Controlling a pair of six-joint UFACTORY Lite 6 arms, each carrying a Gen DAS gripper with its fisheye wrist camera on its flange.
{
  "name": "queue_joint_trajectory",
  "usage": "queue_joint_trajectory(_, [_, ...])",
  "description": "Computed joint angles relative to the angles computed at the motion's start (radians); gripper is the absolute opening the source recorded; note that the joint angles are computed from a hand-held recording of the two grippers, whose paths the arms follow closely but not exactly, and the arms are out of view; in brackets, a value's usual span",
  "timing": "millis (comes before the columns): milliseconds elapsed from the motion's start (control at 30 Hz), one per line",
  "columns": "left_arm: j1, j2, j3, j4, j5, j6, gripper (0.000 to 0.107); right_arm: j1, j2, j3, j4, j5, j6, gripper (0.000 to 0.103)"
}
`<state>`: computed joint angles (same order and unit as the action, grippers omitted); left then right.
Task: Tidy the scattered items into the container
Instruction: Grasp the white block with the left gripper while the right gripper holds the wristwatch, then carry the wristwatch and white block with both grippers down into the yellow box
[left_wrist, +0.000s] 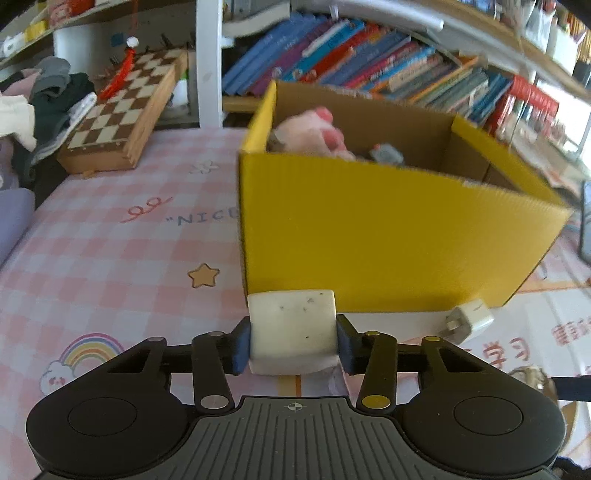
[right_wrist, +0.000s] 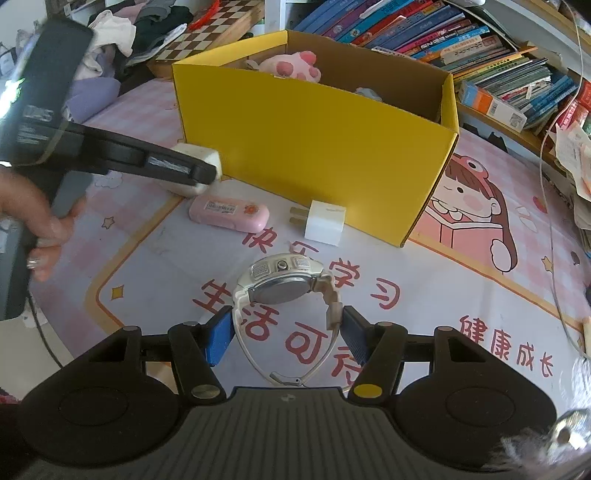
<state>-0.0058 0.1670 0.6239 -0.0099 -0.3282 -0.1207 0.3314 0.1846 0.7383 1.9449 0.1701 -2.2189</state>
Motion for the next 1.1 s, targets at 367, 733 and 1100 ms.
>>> queue_joint_trajectory(367, [0.177,-0.396,-0.268,0.684,0.012,-0.597,0.040,0.020,-0.086,-0.060,0.215,-0.015,-0.138,0.060])
queue_joint_trajectory(733, [0.269,-0.640,-0.302,1.094,-0.063,-0.937,0.038,0.021,-0.229,-0.035,-0.031,-0.029,0.168,0.060])
queue_joint_trajectory(1100, [0.205,-0.558,-0.110,0.992,-0.081,-0.844,0.037,-0.049,-0.157,0.258,-0.354,0.044,0.426,0.060])
